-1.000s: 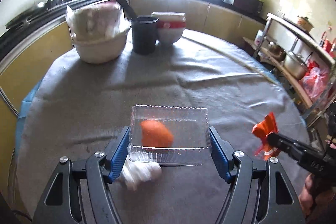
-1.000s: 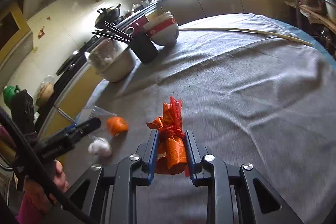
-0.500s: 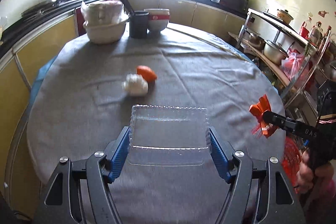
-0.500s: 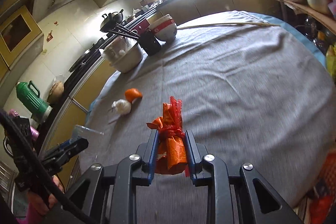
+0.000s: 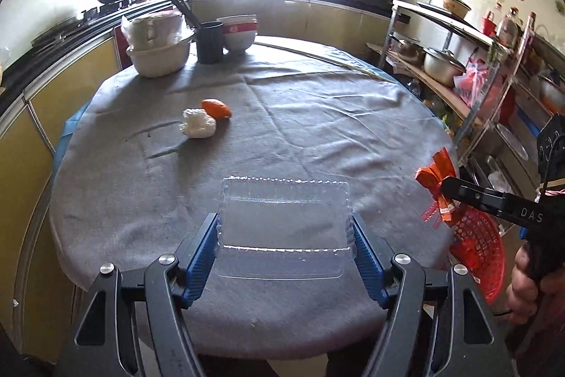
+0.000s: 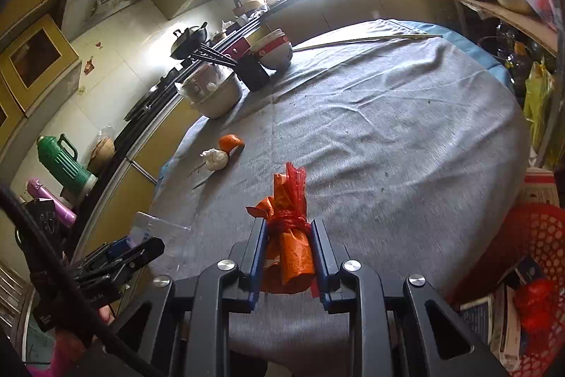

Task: Collect trash

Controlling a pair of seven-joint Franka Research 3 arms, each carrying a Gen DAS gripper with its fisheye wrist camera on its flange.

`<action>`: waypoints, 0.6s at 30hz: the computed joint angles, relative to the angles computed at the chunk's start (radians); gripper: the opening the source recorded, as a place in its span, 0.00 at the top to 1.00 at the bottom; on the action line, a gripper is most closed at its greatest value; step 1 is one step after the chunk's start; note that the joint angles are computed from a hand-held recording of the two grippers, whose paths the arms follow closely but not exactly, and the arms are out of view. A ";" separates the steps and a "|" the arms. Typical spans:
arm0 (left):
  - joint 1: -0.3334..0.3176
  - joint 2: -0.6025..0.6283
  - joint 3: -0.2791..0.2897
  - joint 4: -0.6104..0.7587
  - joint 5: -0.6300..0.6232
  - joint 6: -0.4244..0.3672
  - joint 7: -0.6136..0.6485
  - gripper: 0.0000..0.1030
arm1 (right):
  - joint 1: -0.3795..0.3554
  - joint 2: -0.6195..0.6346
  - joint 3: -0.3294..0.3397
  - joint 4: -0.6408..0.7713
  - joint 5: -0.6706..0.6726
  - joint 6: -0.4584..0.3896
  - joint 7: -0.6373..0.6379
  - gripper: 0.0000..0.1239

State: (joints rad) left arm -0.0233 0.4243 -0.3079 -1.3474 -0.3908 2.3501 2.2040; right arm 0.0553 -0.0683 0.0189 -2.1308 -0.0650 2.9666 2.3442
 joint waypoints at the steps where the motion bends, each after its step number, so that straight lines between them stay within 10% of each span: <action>1: 0.001 -0.019 -0.003 -0.026 -0.004 0.013 0.008 0.29 | -0.001 -0.009 0.001 -0.011 -0.003 0.003 0.006 0.78; 18: -0.054 -0.213 0.011 -0.235 -0.076 0.120 0.100 0.29 | -0.159 -0.238 0.137 -0.227 -0.052 0.061 0.114 0.78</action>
